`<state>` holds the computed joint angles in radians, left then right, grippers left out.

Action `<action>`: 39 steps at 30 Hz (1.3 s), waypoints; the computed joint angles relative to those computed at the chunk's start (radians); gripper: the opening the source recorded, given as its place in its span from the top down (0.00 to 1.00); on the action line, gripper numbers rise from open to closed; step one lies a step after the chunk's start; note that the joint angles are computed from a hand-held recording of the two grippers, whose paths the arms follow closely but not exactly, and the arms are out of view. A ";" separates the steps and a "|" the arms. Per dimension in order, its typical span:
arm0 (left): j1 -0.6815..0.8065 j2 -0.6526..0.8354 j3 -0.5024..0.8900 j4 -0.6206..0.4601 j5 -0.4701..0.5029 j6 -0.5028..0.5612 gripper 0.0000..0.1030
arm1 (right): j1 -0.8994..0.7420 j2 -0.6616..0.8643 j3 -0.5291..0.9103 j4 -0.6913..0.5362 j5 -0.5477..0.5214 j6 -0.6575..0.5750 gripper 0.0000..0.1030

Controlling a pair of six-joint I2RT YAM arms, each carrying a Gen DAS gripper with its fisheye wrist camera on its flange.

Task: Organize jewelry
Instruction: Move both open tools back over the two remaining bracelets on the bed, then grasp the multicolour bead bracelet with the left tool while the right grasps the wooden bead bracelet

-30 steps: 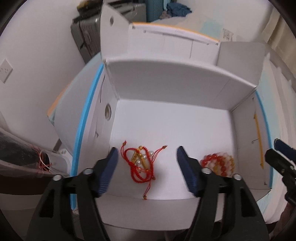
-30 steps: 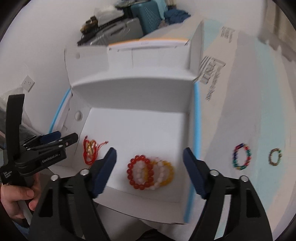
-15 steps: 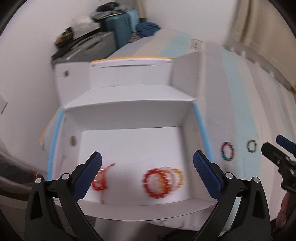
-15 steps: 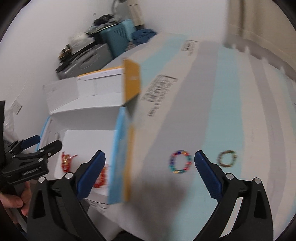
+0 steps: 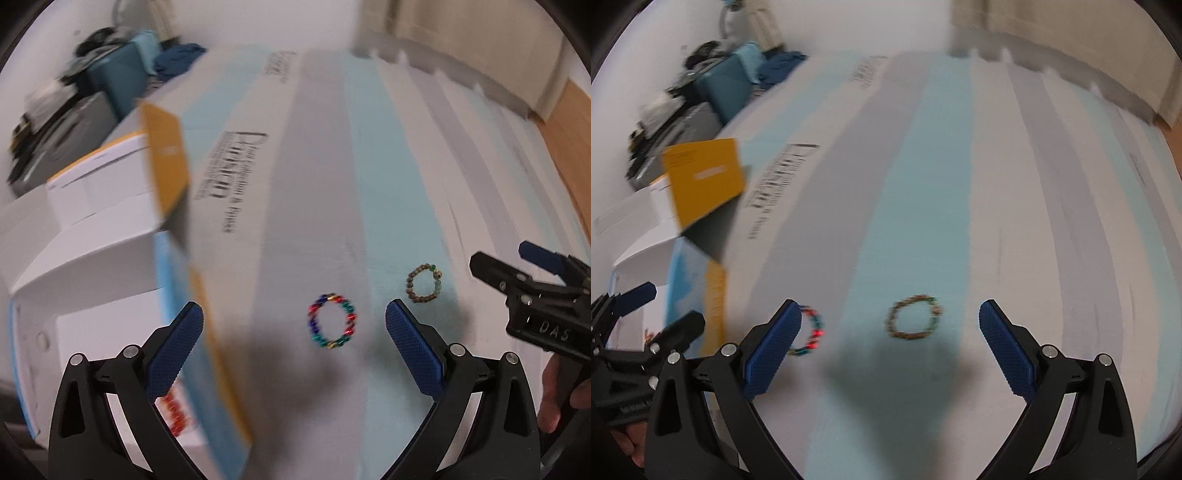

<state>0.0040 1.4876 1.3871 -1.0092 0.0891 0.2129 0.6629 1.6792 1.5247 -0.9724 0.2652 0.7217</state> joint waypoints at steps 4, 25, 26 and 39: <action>-0.075 0.091 -0.029 0.077 -0.034 -0.039 0.06 | -0.078 0.011 -0.095 0.071 -0.043 -0.033 0.10; -0.029 0.315 -0.185 0.324 -0.026 -0.066 0.39 | -0.169 0.225 -0.235 0.311 -0.187 -0.067 0.43; -0.030 0.318 -0.185 0.327 -0.024 -0.059 0.41 | -0.168 0.229 -0.235 0.311 -0.182 -0.066 0.46; 0.003 0.319 -0.155 0.258 0.041 -0.065 0.91 | -0.159 0.196 -0.244 0.290 -0.155 -0.054 0.90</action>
<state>0.0073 1.8064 1.2322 -0.7509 0.1298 0.1475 0.5039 1.8750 1.2803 -0.6826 0.1102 0.6681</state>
